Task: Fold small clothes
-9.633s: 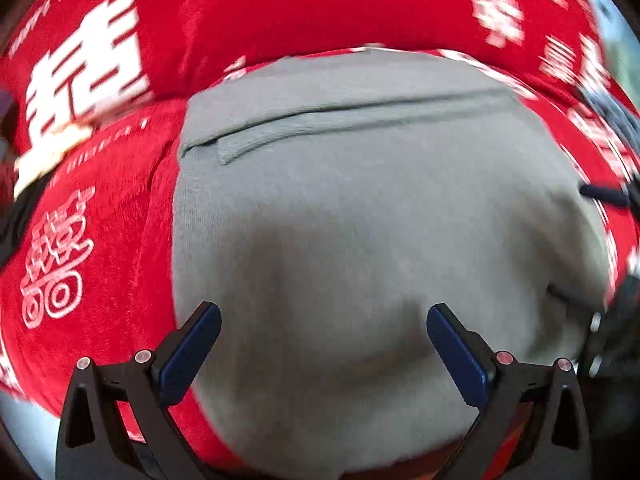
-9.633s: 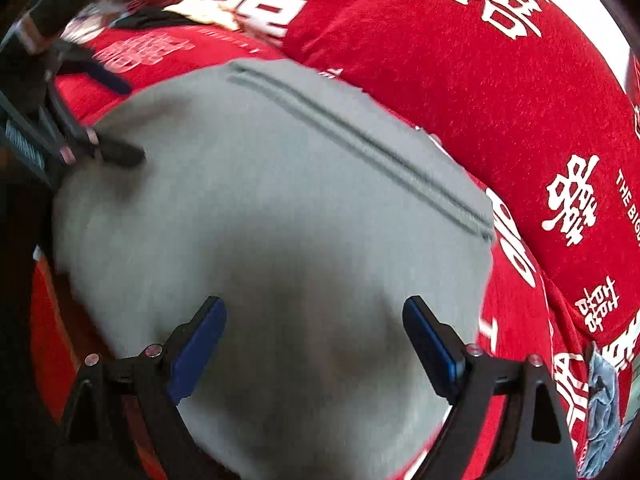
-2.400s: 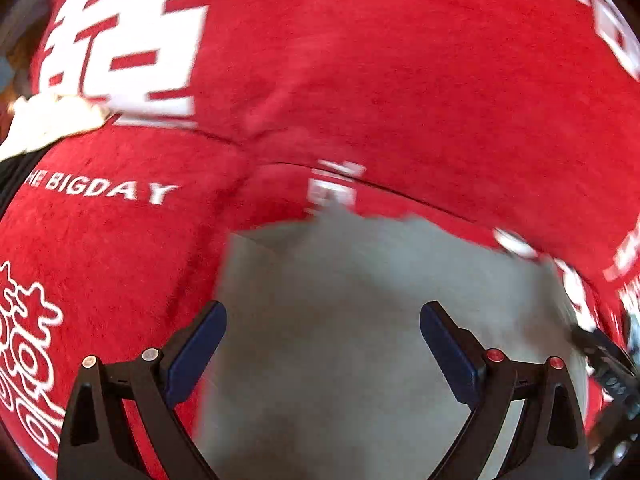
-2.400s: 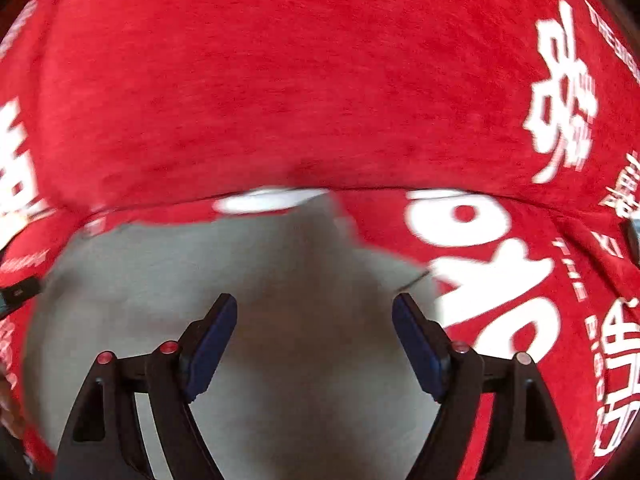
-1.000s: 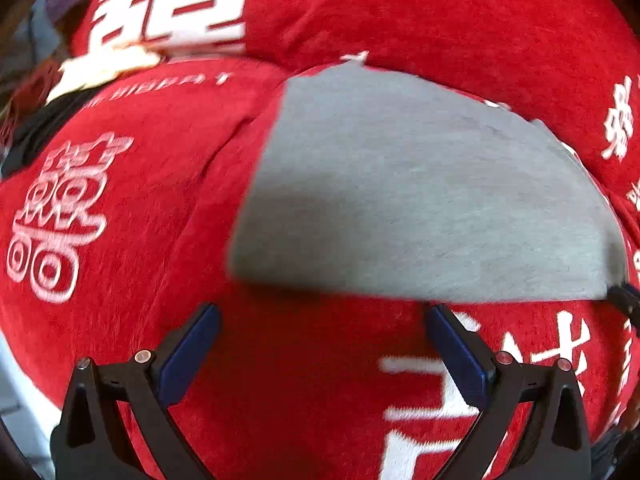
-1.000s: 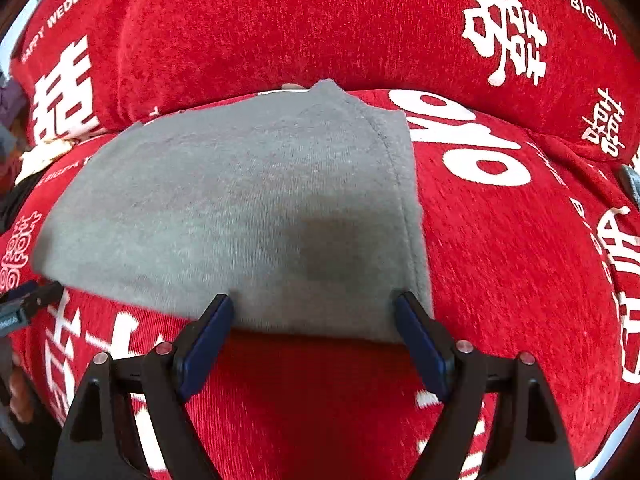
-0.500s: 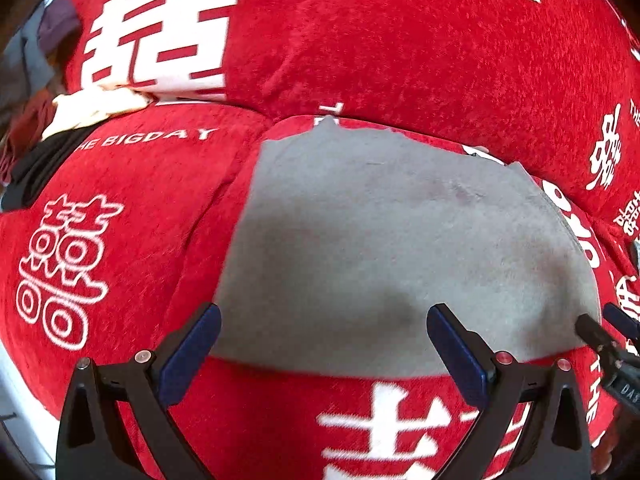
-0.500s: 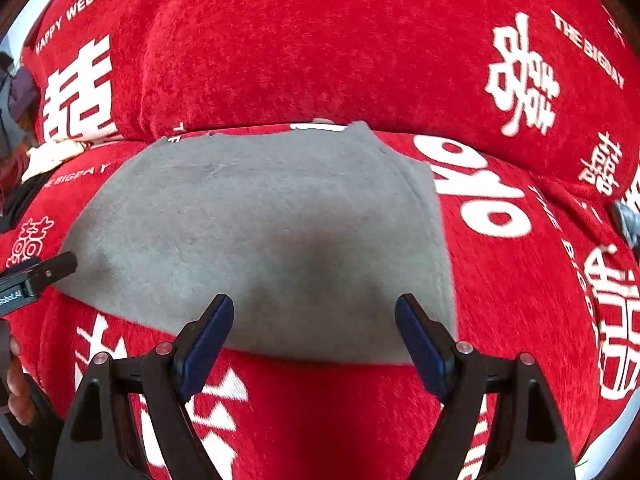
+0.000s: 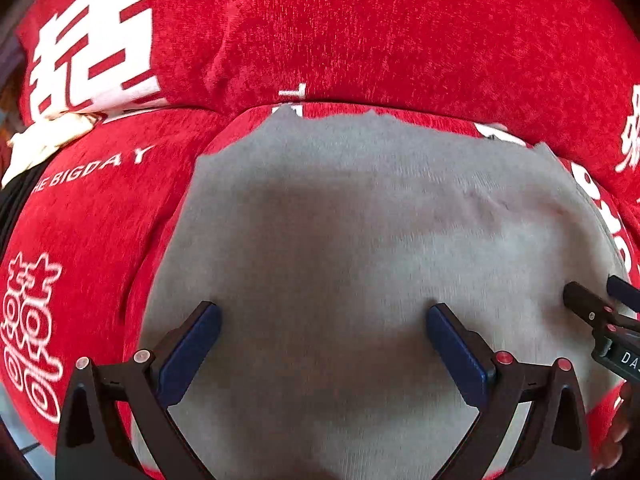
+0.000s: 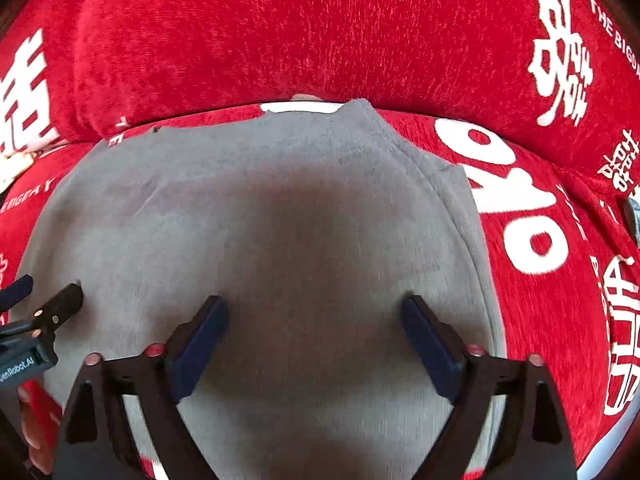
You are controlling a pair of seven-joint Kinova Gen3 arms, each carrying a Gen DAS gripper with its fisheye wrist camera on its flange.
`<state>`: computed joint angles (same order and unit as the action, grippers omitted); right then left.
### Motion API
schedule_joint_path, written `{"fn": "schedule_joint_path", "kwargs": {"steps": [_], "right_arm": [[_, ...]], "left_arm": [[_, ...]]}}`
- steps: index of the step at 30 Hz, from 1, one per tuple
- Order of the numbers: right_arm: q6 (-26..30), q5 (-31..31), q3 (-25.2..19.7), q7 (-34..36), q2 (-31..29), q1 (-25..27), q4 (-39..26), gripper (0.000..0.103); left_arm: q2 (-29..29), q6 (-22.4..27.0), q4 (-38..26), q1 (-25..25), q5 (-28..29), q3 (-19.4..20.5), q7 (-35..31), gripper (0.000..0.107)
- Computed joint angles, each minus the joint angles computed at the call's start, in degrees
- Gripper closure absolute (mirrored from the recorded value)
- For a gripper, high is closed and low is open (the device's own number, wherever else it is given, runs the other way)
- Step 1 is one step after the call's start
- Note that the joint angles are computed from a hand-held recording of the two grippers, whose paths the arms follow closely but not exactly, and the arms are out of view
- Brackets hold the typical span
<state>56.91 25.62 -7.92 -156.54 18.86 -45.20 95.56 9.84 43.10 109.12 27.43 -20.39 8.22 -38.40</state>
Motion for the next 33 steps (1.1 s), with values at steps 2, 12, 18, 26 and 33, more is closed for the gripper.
{"fn": "schedule_joint_path", "kwargs": {"steps": [2, 12, 18, 26, 33], "right_arm": [[-0.45, -0.37, 0.34, 1.2, 0.83, 1.15, -0.87, 0.008], [-0.99, -2.82, 3.07, 6.73, 3.79, 4.03, -7.07, 0.0], [2.26, -5.67, 3.51, 13.24, 11.0, 6.54, -14.62, 0.001], [1.47, -5.07, 6.98, 10.51, 10.04, 4.72, -12.94, 0.001], [-3.96, 3.7, 3.63, -1.1, -0.81, -1.56, 0.53, 0.001]], "left_arm": [[1.39, -0.14, -1.62, -1.59, 1.71, -0.28, -2.32, 0.004], [5.15, 0.3, -8.2, -6.41, 9.78, -1.36, -10.91, 0.004], [13.78, 6.69, -17.53, -2.58, 7.54, -4.3, -10.49, 0.004], [13.54, 7.37, -17.66, -1.15, 6.54, -5.69, -10.51, 0.004], [-3.14, 0.04, 0.54, -8.74, 11.37, -5.3, -9.44, 0.004]]}}
